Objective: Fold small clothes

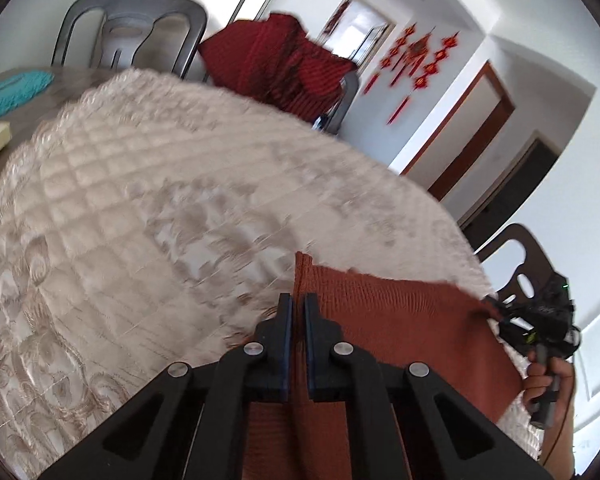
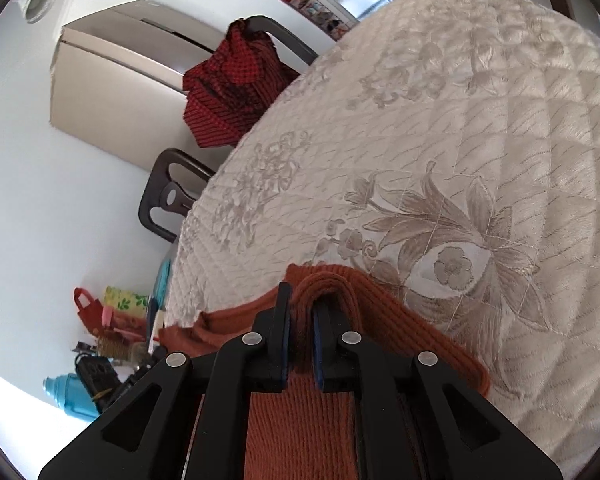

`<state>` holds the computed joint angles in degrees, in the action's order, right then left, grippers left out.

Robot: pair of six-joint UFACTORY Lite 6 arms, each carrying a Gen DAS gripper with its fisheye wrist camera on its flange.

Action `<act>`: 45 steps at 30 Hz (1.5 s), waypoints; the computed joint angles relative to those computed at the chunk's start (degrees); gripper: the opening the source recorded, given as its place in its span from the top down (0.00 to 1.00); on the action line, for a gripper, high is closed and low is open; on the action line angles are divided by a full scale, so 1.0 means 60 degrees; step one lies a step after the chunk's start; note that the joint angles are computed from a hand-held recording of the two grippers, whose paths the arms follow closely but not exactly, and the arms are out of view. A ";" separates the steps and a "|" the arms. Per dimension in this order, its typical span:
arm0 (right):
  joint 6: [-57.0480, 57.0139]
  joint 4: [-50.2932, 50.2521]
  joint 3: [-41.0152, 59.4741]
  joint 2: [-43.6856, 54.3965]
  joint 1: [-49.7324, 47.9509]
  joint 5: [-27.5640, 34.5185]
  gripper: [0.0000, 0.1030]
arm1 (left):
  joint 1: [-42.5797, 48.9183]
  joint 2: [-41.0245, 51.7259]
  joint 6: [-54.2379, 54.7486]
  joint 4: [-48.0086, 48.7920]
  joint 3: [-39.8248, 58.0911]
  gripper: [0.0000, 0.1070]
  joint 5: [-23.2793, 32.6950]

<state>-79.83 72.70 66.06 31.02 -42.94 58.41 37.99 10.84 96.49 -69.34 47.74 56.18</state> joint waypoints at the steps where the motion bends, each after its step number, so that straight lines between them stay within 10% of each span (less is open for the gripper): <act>1: 0.0046 0.0038 0.0067 0.0072 -0.0028 0.0041 0.82 | -0.0079 0.0095 -0.0073 0.0011 0.0043 0.93 -0.0148; 7: -0.0638 0.0556 -0.0404 -0.0491 -0.0622 0.0770 0.57 | 0.0274 -0.0152 0.0155 -0.0213 -0.0147 0.93 -0.0009; 16: -0.2947 0.0255 -0.2536 -0.2795 -0.1423 0.0927 0.57 | 0.1578 -0.3170 0.0693 0.0419 -0.1965 0.93 0.1528; 25: -0.7470 0.1998 -0.5416 -0.4373 -0.1299 -0.2747 0.59 | 0.1284 -0.3878 0.0990 0.1240 -0.3256 0.93 -0.0191; 36: -0.8951 0.0960 -0.8324 -0.8306 -0.2536 -0.1038 0.59 | 0.3356 -0.8153 0.1429 0.2695 -0.5300 0.76 0.2505; 40: -0.9372 0.1527 -0.8372 -0.7425 -0.1781 -0.2457 0.66 | 0.2493 -0.8076 0.1278 0.2745 -0.5855 0.75 0.0611; 45: -0.9071 0.1177 -0.7443 -0.6372 -0.2668 -0.2525 0.79 | 0.3429 -0.7126 0.1814 0.2958 -0.5429 0.75 0.1093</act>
<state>-134.25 79.76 21.40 -7.21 -58.95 43.25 58.56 -31.91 107.37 -51.60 15.16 62.74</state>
